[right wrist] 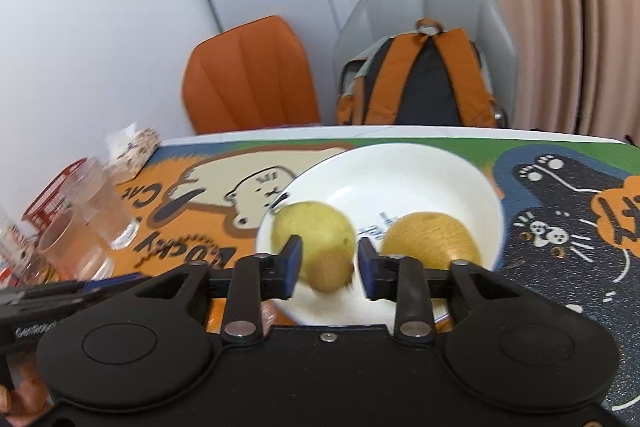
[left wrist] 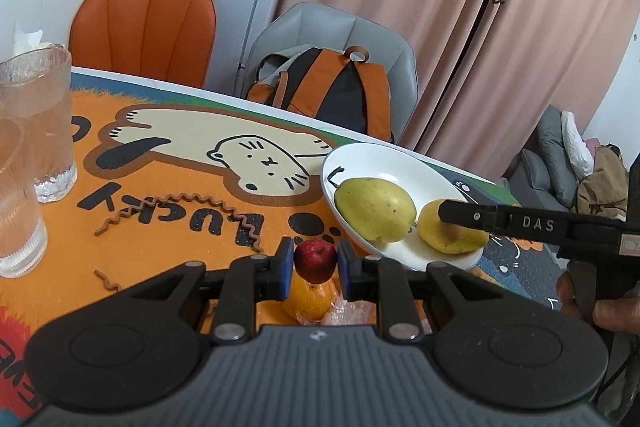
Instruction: Organize fruits
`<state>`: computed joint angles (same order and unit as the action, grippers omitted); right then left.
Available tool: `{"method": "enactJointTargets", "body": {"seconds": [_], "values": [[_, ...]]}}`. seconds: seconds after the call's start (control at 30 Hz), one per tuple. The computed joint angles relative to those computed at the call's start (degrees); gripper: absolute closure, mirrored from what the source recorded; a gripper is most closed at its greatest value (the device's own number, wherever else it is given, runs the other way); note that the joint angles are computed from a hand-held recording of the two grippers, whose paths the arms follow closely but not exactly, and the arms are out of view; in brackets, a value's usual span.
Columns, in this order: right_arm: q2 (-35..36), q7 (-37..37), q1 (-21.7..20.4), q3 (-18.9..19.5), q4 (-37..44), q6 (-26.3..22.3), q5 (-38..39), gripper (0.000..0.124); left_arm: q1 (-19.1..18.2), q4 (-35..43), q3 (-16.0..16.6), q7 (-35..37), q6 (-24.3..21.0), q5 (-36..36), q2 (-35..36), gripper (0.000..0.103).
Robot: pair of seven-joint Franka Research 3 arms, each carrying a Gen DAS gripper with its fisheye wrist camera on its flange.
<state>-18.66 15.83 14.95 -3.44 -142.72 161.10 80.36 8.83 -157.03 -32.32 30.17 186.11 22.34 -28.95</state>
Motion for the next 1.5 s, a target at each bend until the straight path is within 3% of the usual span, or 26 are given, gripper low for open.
{"method": "enactJointTargets", "body": {"seconds": [0.27, 0.63, 1.13, 1.37, 1.43, 1.5], "values": [[-0.8, 1.8, -1.4, -1.1, -1.1, -1.6, -1.9, 0.081, 1.7, 2.1, -2.0, -0.1, 0.2, 0.7, 1.8, 0.082], [-4.8, 3.6, -3.6, -3.3, -4.6, -1.7, -4.8, 0.081, 8.0, 8.0, -9.3, 1.0, 2.2, 1.3, 7.0, 0.082], [-7.6, 6.0, -5.1, -6.4, -7.7, 0.1, -7.5, 0.078, 20.4, 16.6, -23.9, 6.2, 2.2, -0.7, 16.2, 0.082], [-7.9, 6.2, -5.8, -7.4, -8.3, -0.1, -7.6, 0.077, 32.0, 19.6, -36.1, 3.0, 1.1, 1.4, 17.5, 0.078], [-7.8, 5.9, -5.9, -7.6, -8.3, -0.1, -7.2, 0.076, 32.5, 19.9, -36.7, 2.0, -0.1, 1.6, 17.2, 0.076], [-7.7, 5.5, -6.0, -7.8, -8.3, -0.5, -6.9, 0.076, 31.0, 19.9, -35.0, 0.5, -1.4, 2.4, 16.8, 0.075]]}}
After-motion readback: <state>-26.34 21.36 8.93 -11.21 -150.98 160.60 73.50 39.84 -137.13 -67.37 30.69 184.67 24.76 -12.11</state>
